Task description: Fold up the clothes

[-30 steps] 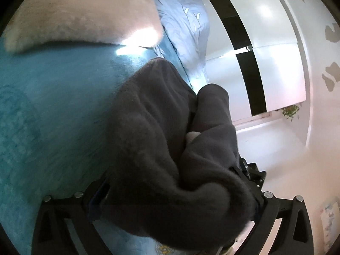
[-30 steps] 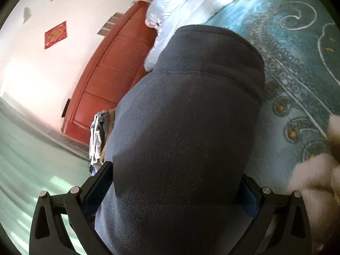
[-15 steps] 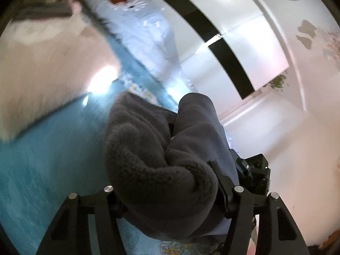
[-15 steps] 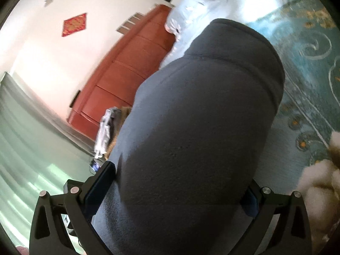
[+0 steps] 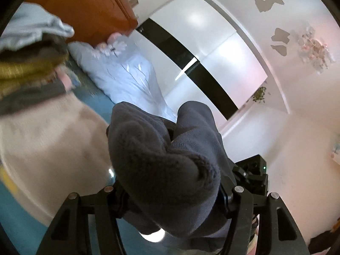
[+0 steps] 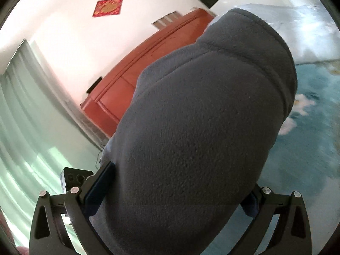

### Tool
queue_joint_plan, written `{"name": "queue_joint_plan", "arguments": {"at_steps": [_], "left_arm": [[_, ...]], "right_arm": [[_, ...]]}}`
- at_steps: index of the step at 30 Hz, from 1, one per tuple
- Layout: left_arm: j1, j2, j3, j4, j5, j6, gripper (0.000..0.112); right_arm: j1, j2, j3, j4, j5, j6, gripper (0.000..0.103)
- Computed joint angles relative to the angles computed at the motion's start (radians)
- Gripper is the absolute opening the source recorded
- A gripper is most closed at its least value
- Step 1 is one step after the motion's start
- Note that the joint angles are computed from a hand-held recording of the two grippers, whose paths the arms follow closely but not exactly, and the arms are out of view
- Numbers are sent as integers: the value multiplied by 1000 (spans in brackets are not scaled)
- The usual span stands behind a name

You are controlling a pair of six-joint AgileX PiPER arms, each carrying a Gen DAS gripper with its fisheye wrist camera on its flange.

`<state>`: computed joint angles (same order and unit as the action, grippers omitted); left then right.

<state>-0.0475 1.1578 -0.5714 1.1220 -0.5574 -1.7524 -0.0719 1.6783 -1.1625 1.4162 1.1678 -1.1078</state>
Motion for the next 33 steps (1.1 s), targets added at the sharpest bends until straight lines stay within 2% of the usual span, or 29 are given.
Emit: {"name": "queue_joint_plan", "arguments": {"at_steps": [3,4,11,13,19,23,28,33], "left_arm": [[214,62,-27,123,-163,-48,66],[258,100,-42,126,-194,-35,66],[461,344,-88,52,-347,110,66],[512,395,-94,66,-378,106,67],[577,573,-164,75,-428,92,68],[587,666,-205,65,-448,69,72],[576,666,-175,42,-442,85,73],[567,597,-144,64,-355,41,76]], "right_arm": [[122,64,-92,20,-78,44,103],[159,93,-127,25,-102,60,103],[355,332,-422,21,-217,198,103],[389,389,-487,3,-237,229,103],[453,515,-603,-40,-281,296,103],[455,508,-536,-17,-293,233,103],[456,504,-510,-38,-299,236,103],[406,461,-477,-83,-265,259,103]]}}
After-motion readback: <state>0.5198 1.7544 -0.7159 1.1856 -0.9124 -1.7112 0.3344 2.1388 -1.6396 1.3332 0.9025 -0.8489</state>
